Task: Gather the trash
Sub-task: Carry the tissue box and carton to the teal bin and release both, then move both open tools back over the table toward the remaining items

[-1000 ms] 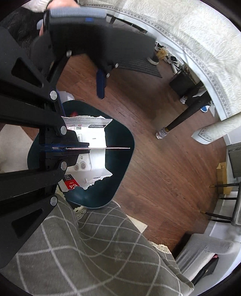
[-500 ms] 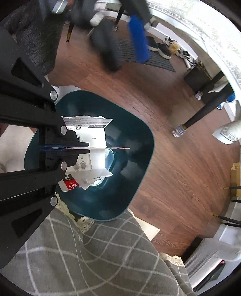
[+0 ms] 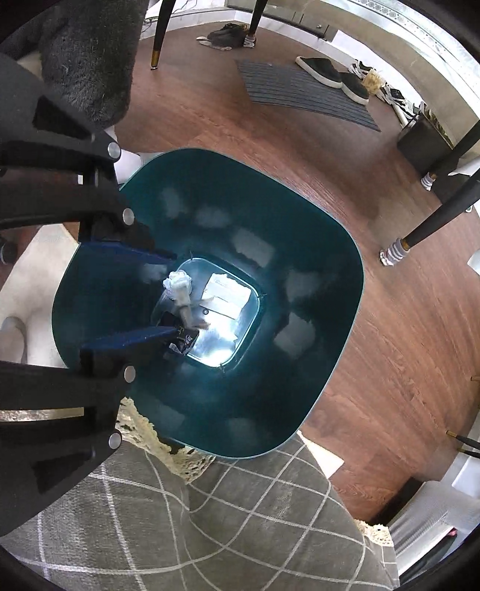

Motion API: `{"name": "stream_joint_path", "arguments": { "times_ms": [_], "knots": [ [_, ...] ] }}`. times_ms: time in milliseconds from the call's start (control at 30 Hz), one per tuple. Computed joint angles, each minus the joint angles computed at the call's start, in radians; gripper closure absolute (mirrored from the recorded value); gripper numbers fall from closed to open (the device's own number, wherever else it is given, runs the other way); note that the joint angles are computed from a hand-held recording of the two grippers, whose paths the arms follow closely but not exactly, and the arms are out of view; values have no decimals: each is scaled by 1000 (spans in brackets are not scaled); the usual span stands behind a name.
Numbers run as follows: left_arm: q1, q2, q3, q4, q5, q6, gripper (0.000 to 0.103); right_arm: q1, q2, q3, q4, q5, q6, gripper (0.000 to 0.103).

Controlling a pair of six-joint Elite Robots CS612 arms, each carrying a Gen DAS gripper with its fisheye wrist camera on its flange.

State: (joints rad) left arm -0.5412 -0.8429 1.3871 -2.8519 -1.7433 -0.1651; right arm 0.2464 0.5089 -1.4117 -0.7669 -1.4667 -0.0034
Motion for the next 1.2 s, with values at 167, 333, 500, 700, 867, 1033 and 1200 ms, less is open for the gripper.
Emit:
{"name": "stream_joint_path", "arguments": {
  "times_ms": [167, 333, 500, 700, 867, 1033, 1200],
  "knots": [
    [-7, -11, 2, -41, 1, -5, 68, -3, 3, -21, -11, 23, -9, 68],
    [-15, -20, 1, -79, 7, -4, 68, -7, -3, -51, -48, 69, -34, 68],
    [-25, -31, 6, -131, 22, -9, 68, -6, -16, -75, -103, 99, -59, 75],
    [-40, -37, 12, -214, 45, -16, 67, -21, -32, -114, -184, 120, -61, 78],
    [-56, -36, 9, -246, 67, 2, 62, -37, -40, -146, -245, 111, -39, 80],
    [-73, -29, -6, -246, 77, 10, 59, -64, -37, -191, -282, 90, -7, 80],
    [-90, -14, -29, -233, 79, 10, 53, -86, -31, -236, -289, 38, 11, 80]
  ]
}}
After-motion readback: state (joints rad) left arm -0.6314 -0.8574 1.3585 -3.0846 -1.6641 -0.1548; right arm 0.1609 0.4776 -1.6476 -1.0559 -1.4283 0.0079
